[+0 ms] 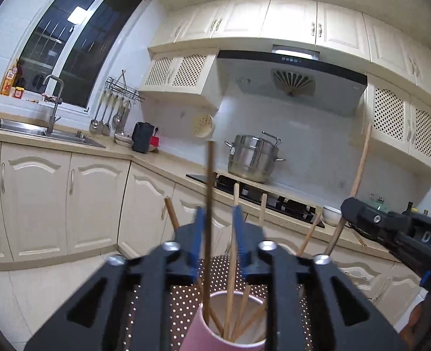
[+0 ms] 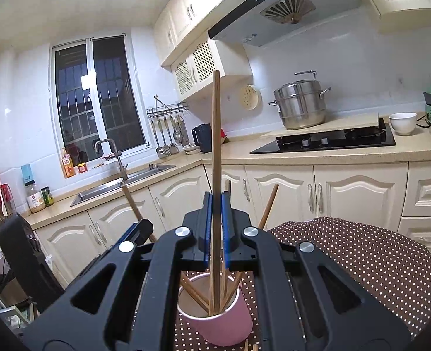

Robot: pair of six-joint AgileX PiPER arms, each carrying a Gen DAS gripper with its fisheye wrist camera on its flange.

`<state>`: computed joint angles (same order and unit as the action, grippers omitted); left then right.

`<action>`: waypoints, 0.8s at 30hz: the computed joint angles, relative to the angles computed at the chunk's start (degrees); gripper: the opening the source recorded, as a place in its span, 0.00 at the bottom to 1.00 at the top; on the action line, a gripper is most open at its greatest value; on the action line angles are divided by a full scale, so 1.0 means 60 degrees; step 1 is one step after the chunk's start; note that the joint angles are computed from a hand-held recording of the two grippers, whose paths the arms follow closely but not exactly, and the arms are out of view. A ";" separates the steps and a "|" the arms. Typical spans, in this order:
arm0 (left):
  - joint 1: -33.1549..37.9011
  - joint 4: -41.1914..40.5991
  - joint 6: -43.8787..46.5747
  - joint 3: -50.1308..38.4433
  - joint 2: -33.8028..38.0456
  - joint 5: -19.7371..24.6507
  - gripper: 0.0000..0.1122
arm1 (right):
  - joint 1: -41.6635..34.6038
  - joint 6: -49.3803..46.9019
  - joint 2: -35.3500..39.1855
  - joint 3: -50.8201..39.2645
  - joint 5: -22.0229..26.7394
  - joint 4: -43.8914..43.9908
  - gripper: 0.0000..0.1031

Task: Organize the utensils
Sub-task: 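Open the left tool over the cup while the right tool releases its chopstick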

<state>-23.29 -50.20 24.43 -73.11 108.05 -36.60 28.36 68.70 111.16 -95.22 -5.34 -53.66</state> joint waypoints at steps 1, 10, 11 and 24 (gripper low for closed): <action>0.0026 0.0042 -0.0052 0.0088 -0.0081 0.0080 0.26 | 0.0013 -0.0231 -0.0012 0.0050 0.0009 0.0236 0.07; -0.0091 -0.1962 0.1774 0.0681 -0.0915 0.0501 0.46 | 0.0100 -0.2080 -0.0220 0.0624 0.0064 0.2193 0.07; -0.0109 -0.2239 0.2036 0.0696 -0.0991 0.0543 0.48 | 0.0113 -0.2549 -0.0259 0.0697 0.0071 0.2657 0.07; -0.0427 -0.5246 0.5077 0.0908 -0.1735 0.0406 0.57 | 0.0231 -0.2374 -0.0498 0.1274 0.0366 0.2717 0.07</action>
<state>-25.85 -81.68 54.89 -67.66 97.64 -34.17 29.75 54.46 108.18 -87.57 -3.14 -37.36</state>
